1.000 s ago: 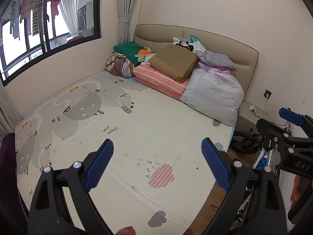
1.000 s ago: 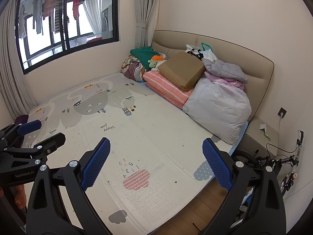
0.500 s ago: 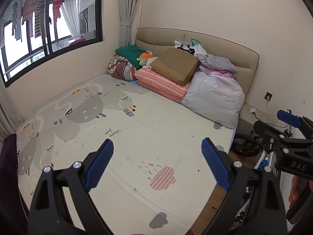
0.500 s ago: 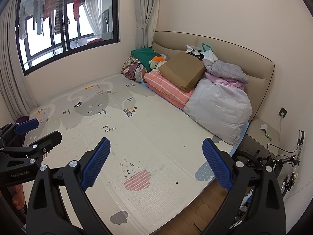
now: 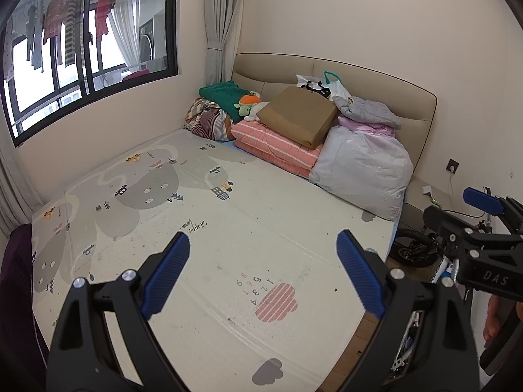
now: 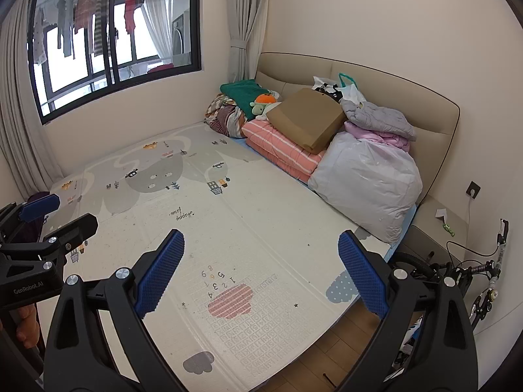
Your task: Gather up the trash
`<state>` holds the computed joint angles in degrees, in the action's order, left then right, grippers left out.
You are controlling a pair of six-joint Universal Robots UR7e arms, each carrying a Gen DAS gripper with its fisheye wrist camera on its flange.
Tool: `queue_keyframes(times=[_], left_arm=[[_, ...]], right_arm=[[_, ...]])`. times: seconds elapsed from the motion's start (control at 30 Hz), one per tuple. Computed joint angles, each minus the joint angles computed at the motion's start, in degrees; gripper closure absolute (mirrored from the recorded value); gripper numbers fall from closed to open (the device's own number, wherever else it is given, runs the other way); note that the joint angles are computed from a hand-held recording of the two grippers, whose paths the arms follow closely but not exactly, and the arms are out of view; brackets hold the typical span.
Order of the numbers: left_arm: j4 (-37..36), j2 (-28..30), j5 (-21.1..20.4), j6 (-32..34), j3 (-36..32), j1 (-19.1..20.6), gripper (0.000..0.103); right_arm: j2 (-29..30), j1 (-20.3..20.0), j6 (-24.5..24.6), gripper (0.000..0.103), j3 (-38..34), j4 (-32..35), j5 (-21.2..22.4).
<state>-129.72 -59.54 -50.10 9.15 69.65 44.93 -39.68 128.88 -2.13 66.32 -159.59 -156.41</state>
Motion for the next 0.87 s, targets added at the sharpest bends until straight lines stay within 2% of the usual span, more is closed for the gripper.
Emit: queue_keyframes(times=[0.63, 0.87], left_arm=[[0.4, -0.4, -0.2, -0.8, 0.0, 0.2, 0.012], [2.1, -0.9, 1.1, -2.4, 0.1, 0.1, 0.012]], right_arm=[[0.2, 0.1, -0.5, 0.011, -0.2, -0.1, 0.0], [0.2, 0.2, -0.4, 0.011, -0.1, -0.1, 0.0]])
